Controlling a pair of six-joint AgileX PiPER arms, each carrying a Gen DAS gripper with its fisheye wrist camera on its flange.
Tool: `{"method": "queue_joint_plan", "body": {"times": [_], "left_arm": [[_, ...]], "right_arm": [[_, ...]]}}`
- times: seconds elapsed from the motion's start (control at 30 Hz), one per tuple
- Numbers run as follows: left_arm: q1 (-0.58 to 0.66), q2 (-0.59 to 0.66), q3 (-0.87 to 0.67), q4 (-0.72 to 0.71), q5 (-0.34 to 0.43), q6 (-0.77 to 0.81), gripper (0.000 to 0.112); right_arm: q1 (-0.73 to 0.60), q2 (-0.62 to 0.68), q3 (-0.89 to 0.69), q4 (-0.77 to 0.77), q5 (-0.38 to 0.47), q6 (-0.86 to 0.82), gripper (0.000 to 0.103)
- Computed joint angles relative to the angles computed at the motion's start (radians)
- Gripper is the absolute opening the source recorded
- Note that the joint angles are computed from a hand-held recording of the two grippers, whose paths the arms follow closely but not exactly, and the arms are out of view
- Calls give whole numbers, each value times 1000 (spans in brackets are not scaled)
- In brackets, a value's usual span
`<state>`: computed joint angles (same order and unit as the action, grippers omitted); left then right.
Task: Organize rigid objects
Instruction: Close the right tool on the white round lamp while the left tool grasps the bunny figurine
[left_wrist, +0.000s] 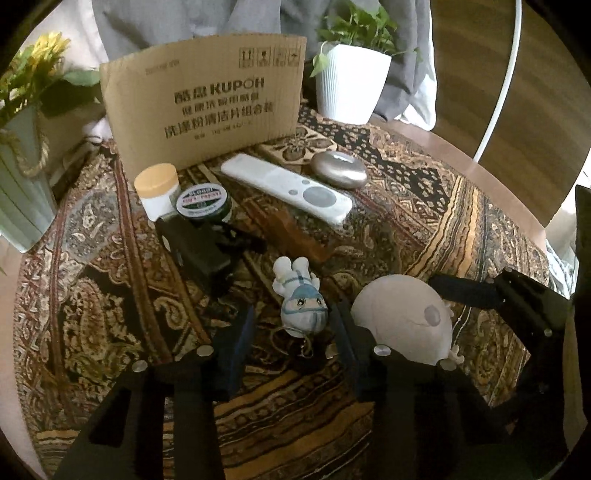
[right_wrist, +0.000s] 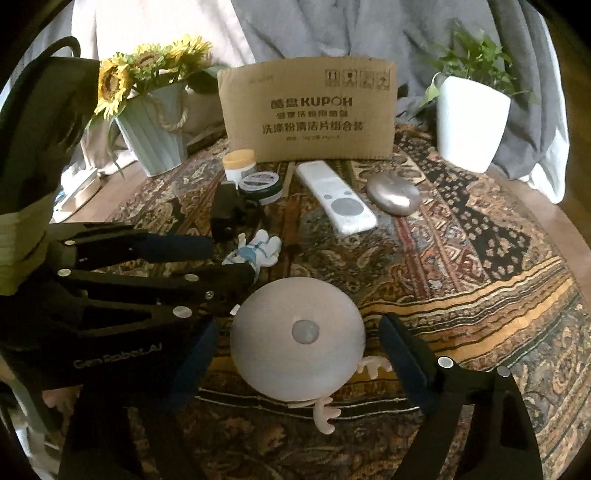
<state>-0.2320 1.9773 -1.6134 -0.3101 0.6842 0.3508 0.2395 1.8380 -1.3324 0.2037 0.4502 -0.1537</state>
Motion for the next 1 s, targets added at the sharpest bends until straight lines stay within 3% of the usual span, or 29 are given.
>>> {"method": "queue_joint_plan", "body": {"times": [0.37,0.47,1.0], "left_arm": [[-16,40,-51,34,22,-58,33],[-16,41,-43,24,6,-39,27],[-5,-124,148,45,-143,11,27]], "right_arm": [[-30,28,-33,92,53,-59,83],[-31,30,-34,108,53,-78,75],[-21,-26,0,-32,41,92,75]]}}
